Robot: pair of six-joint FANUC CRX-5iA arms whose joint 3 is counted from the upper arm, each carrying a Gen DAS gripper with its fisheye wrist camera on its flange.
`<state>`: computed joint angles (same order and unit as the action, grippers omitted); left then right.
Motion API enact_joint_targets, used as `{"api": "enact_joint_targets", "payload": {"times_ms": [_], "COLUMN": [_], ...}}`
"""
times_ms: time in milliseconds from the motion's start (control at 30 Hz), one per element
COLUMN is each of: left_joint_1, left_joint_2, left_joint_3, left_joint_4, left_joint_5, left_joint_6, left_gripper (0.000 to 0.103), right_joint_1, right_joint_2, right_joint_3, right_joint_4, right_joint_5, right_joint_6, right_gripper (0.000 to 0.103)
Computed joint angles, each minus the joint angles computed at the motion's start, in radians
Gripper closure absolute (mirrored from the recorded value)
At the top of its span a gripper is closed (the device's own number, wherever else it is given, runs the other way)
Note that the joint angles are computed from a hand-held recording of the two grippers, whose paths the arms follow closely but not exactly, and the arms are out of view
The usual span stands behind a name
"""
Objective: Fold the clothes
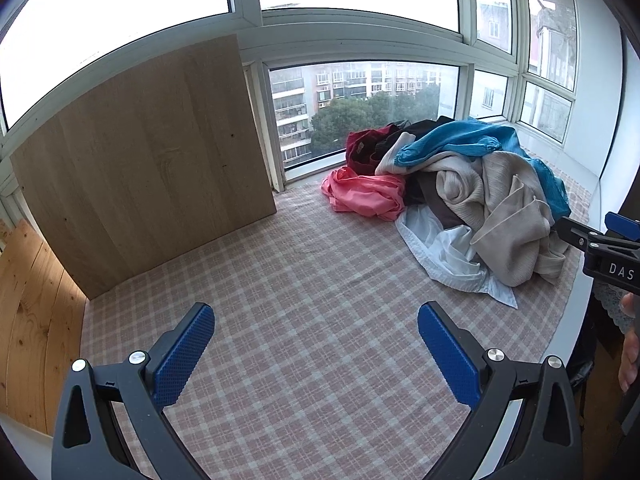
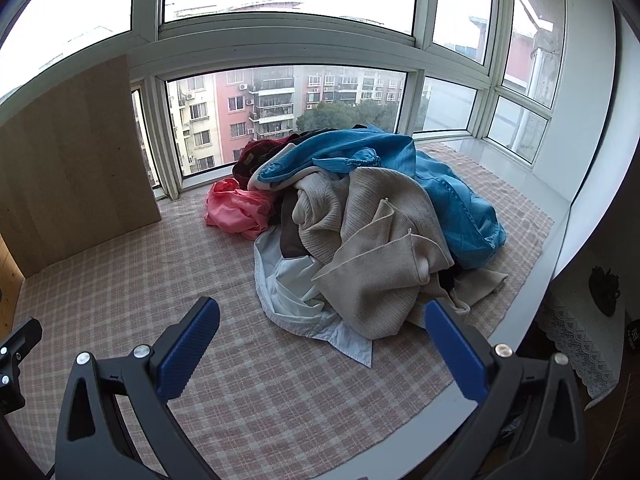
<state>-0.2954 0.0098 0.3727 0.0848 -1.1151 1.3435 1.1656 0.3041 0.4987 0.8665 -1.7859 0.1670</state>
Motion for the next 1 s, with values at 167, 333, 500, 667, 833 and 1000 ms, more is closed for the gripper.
{"api": "enact_joint_targets", "payload": {"times_ms": [167,333,500,667,833,1000], "left_joint_1": [-0.041,-0.112,-0.167,-0.218,-0.269,-0.295], "left_joint_2": [0.017,0.045,0.086,0.126,0.164,0.199], "left_joint_3": [0.033,0.094,0.166,0.232,0.296,0.348], "left_joint_4": [-0.063,-0.200,-0.306,-0.389,-0.460,-0.486], "left_joint_5": [-0.012,-0.057,-0.132,-0.196,-0.249,-0.283], "left_joint_6": [0.063,0.166,0.268,0.360,0.433,0.472], "left_gripper": [0.001,0.001,0.001,0.001,0.001,0.001], "right_joint_1": [-0.023,-0.066,-0.172,-0.296,-0.381,-0.459], "right_joint_2": [-0.094,-0.239,-0.352,-0.357,-0.317,-0.268], "right_joint_3": [-0.157,-0.364,-0.488,-0.480,-0.426,-0.367], "right_joint_4": [0.017,0.032,-0.028,-0.115,-0.174,-0.237], "right_joint_5": [0.093,0.246,0.401,0.511,0.589,0.637], "right_joint_6": [0.009,0.032,0.084,0.220,0.379,0.484], "right_gripper": [0.000,0.000,0.000,0.000,0.006,0.023]}}
